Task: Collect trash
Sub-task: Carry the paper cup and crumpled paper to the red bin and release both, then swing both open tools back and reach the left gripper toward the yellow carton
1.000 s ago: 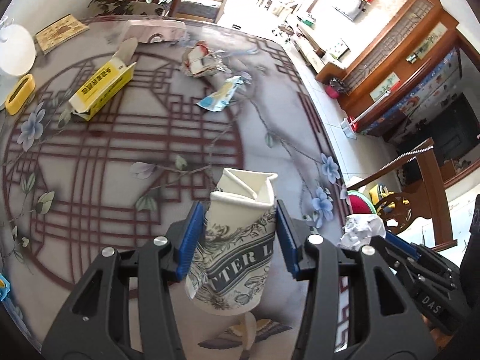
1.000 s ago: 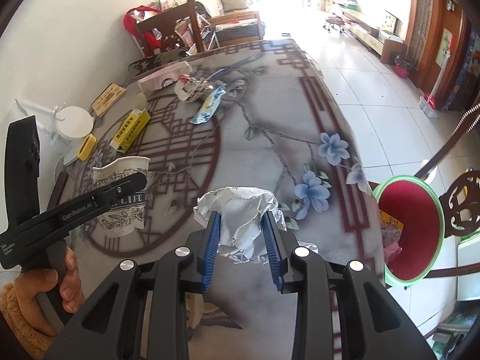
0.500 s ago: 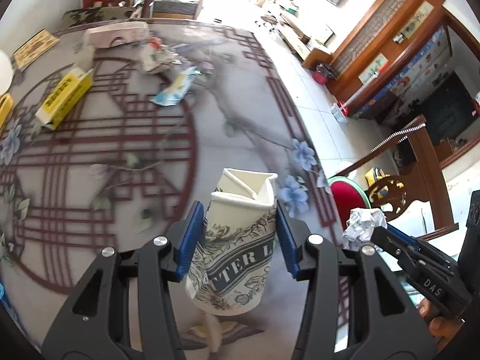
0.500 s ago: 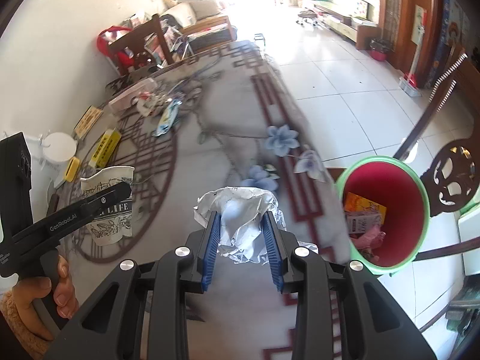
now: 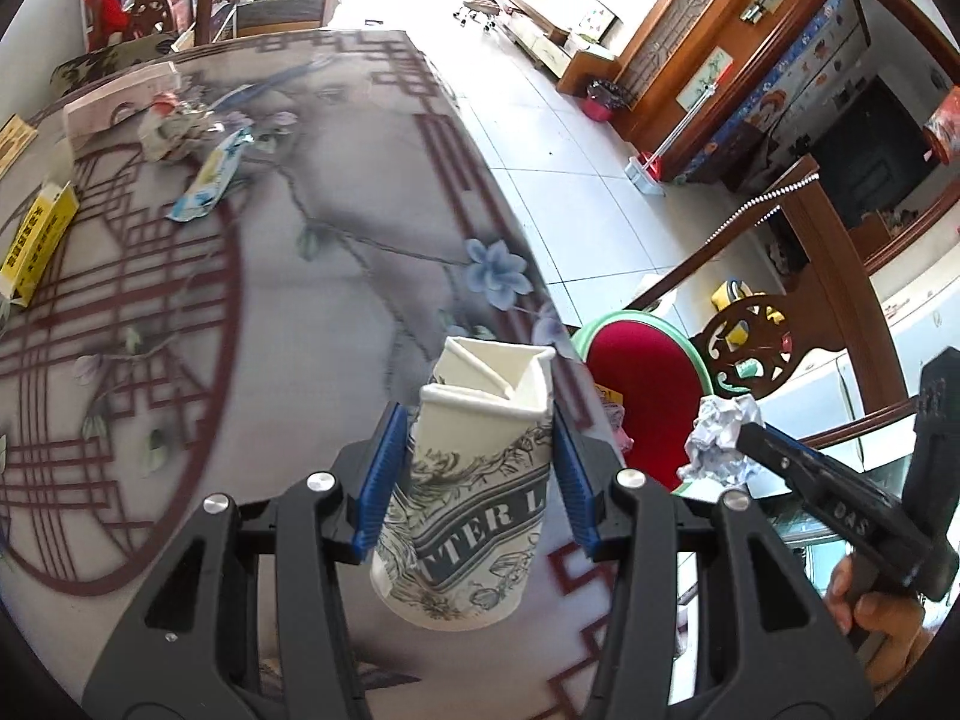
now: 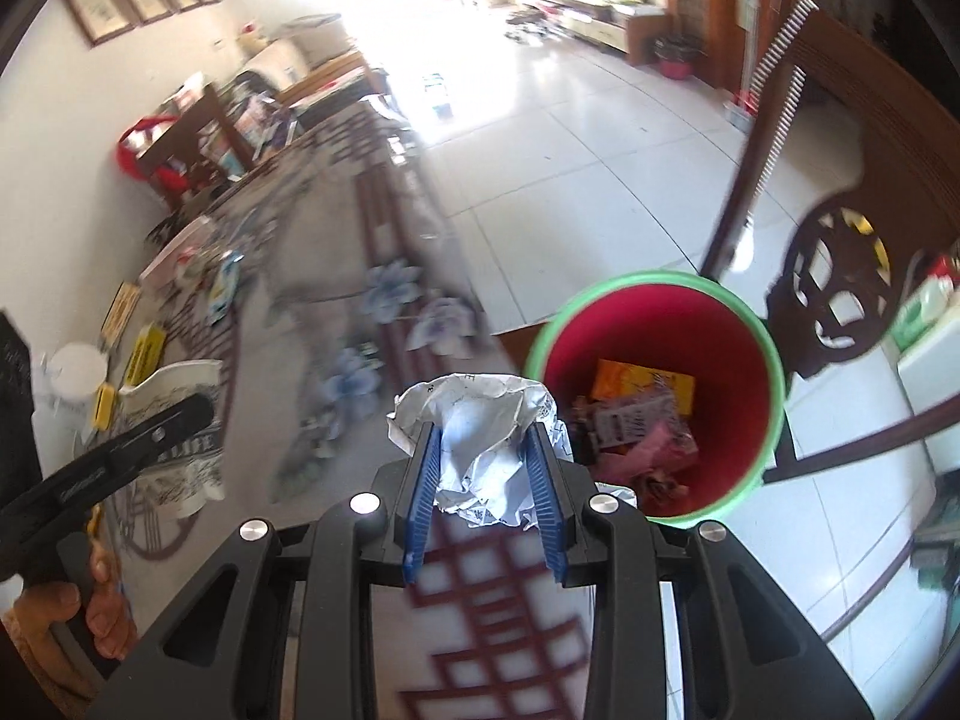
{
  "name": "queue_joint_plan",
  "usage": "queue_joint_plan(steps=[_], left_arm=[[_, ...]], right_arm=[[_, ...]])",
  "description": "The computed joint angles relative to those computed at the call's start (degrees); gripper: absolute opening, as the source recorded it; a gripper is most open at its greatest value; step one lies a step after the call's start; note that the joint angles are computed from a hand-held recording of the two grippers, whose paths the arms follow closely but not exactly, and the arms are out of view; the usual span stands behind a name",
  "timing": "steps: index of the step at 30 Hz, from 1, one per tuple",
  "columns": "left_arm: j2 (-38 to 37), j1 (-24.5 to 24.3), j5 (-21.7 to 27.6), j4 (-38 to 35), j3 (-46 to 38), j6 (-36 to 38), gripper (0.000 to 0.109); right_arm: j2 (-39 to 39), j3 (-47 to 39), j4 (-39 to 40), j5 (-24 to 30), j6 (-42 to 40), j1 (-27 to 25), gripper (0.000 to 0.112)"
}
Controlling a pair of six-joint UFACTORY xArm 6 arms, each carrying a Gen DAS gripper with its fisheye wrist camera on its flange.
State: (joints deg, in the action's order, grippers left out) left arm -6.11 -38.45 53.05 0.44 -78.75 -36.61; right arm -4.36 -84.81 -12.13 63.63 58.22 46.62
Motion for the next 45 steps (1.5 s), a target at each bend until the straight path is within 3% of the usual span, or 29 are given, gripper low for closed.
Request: queue_joint_plan(steps=[14, 18, 24, 30, 32, 33, 37, 41, 45], left_arm=[[7.46, -2.47, 3.18, 0.85, -8.12, -2.68, 0.047], [10.48, -3.24, 3.46, 0.09, -11.58, -1.39, 0.047], [21.54, -5.32, 5.41, -4.13, -25.12, 5.75, 0.046], [35.67, -7.85, 10.01, -9.26, -44.59, 14.46, 0.047], [40.31, -8.58, 12.7, -9.72, -51.75, 15.77, 0.068], [40.87, -8.85, 12.32, -9.65, -52.51, 15.52, 0.071], [37.14, -9.16, 9.81, -8.73, -46.8, 15.16, 0.071], [27.11, -7.62, 4.77, -6.11, -32.4, 10.97, 0.071], [14.71, -4.51, 1.26, -2.34, -16.26, 2.98, 0.071]], right_arm=[[-2.64, 4.54, 2.75, -2.18, -6.45, -7.21, 0.03], [-3.39, 5.48, 1.24, -2.69, -6.76, -8.61, 0.036], [-6.76, 9.65, 0.52, -3.61, -5.82, -11.04, 0.046], [-11.96, 14.07, -1.57, -1.84, -1.91, -13.2, 0.047], [-13.93, 15.36, -2.72, -0.58, -0.43, -13.66, 0.047], [-14.53, 15.78, -3.15, -0.18, 0.05, -13.72, 0.047], [-16.44, 16.93, -4.6, 1.82, 2.09, -12.92, 0.047], [-16.0, 16.73, -4.18, 1.84, 2.79, -11.48, 0.048], [-12.43, 13.42, -3.65, 0.44, 2.15, -9.06, 0.056]])
